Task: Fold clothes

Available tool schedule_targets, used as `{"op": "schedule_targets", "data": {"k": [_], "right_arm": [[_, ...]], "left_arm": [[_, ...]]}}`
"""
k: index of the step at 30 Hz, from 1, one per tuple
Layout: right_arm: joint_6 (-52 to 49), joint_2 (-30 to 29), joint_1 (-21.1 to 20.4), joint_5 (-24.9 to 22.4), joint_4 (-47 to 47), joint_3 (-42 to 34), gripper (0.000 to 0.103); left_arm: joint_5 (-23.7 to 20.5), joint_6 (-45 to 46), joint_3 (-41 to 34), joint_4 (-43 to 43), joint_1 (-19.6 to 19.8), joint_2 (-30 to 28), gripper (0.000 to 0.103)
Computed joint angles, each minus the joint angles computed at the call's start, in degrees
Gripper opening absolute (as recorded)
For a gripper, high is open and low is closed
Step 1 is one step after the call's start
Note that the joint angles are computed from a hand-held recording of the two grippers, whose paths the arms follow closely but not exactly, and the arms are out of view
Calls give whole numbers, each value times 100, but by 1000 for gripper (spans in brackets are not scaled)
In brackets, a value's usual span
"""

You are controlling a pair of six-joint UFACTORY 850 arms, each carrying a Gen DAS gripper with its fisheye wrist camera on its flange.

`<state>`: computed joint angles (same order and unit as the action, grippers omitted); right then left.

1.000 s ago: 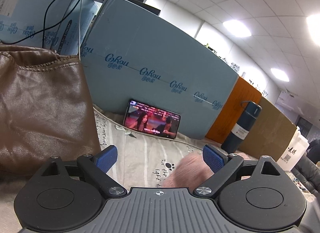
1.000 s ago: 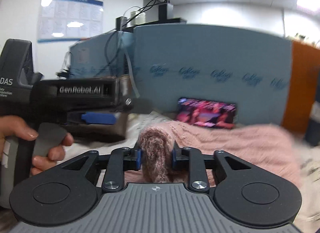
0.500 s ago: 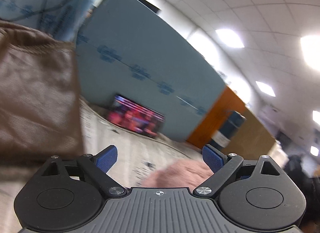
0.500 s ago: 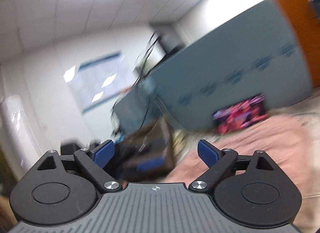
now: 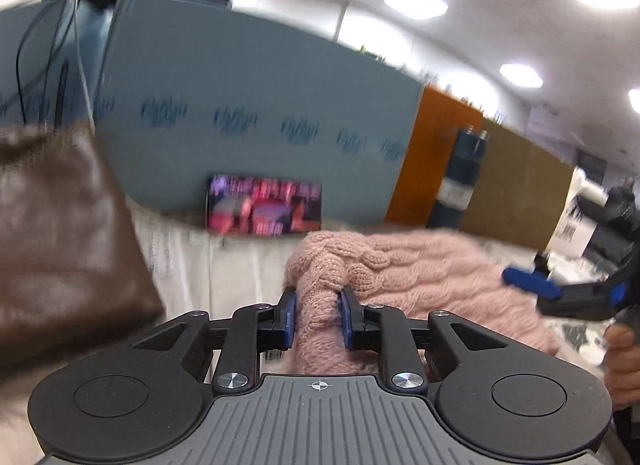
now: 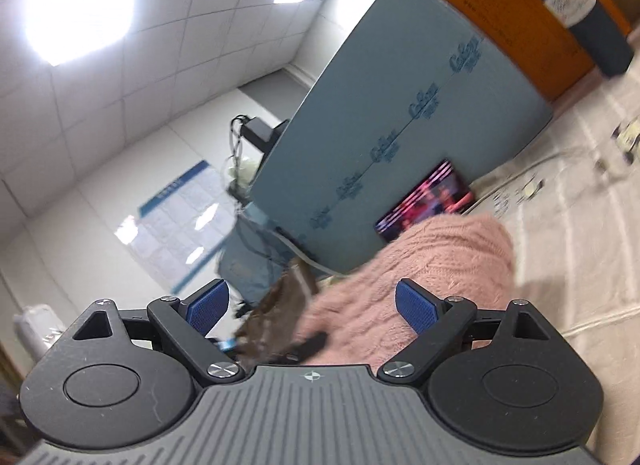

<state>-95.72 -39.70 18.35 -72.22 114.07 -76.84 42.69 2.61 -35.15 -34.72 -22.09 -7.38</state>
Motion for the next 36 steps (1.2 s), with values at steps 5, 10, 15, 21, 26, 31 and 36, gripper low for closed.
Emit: {"op": "schedule_targets", "data": {"k": [5, 10, 15, 21, 26, 31, 36], "right_arm": [[236, -49, 72, 531, -356, -143, 91], [274, -9, 196, 1325, -446, -172, 90], [-344, 85, 188, 1057, 338, 124, 91], [-1221, 459, 344, 2303, 1710, 553, 98], [19, 269, 361, 2825, 451, 154, 98], [350, 205, 399, 2850, -120, 41, 98], [356, 210, 426, 2662, -338, 60, 96]], "left_arm": [[-161, 87, -66, -158, 48, -85, 31], [-260, 266, -197, -389, 54, -196, 55], [-182, -877, 24, -45, 209, 53, 83], [-408, -2888, 313, 848, 396, 362, 93], [-512, -4137, 390, 1781, 446, 369, 94], [-663, -4674, 176, 2452, 441, 158, 95], [-567, -3395, 43, 1605, 95, 44, 93]]}}
